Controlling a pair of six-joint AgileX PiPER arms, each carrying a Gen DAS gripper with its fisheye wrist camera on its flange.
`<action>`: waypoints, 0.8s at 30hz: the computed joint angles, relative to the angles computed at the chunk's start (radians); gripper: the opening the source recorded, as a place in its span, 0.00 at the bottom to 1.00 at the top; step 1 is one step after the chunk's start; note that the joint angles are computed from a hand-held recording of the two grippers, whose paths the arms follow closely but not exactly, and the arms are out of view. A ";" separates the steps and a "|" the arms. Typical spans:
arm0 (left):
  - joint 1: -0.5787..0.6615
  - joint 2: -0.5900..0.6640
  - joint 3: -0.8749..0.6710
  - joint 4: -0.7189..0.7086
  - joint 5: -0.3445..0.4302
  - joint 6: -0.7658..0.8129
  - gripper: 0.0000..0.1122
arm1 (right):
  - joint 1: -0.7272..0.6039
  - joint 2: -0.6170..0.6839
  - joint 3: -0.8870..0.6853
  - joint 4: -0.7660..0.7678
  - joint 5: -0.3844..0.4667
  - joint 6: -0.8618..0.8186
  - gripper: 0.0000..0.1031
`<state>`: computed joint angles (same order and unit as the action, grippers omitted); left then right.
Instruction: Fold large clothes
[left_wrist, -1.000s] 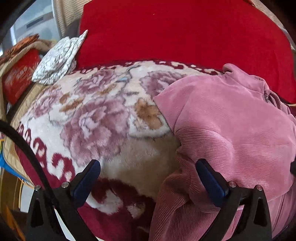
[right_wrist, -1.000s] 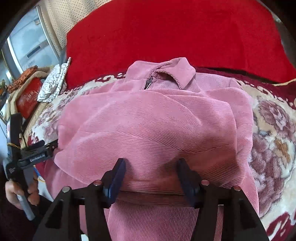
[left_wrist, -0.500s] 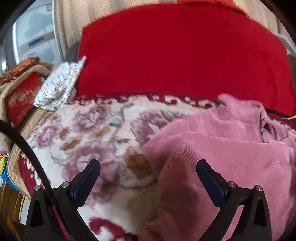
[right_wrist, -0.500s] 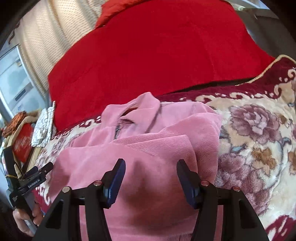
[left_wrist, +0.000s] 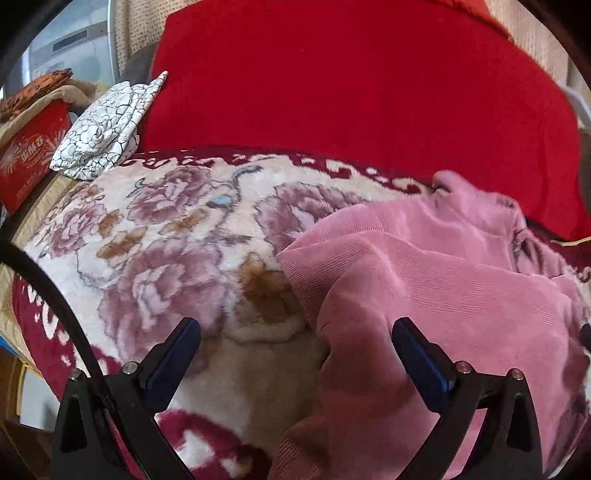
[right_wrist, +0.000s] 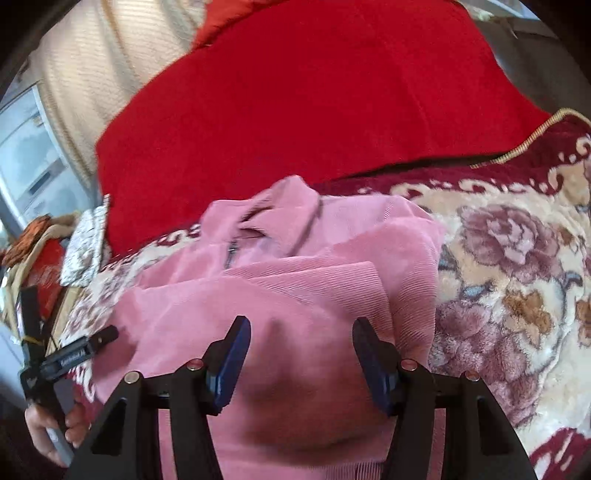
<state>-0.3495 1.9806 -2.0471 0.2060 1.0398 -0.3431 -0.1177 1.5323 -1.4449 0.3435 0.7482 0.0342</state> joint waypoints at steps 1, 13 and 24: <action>0.011 -0.018 0.029 -0.020 -0.018 0.020 0.92 | 0.000 -0.009 0.010 0.021 0.004 -0.028 0.59; -0.002 -0.102 0.170 0.019 -0.078 0.081 0.92 | 0.078 0.010 -0.010 -0.070 0.095 -0.004 0.59; 0.148 -0.329 0.462 -0.120 -0.225 0.167 0.92 | -0.070 -0.123 0.110 0.128 0.111 -0.224 0.60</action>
<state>-0.2011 1.6512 -1.5849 0.0859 0.8146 -0.1758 -0.1879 1.4092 -1.3351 0.4711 0.8593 -0.1898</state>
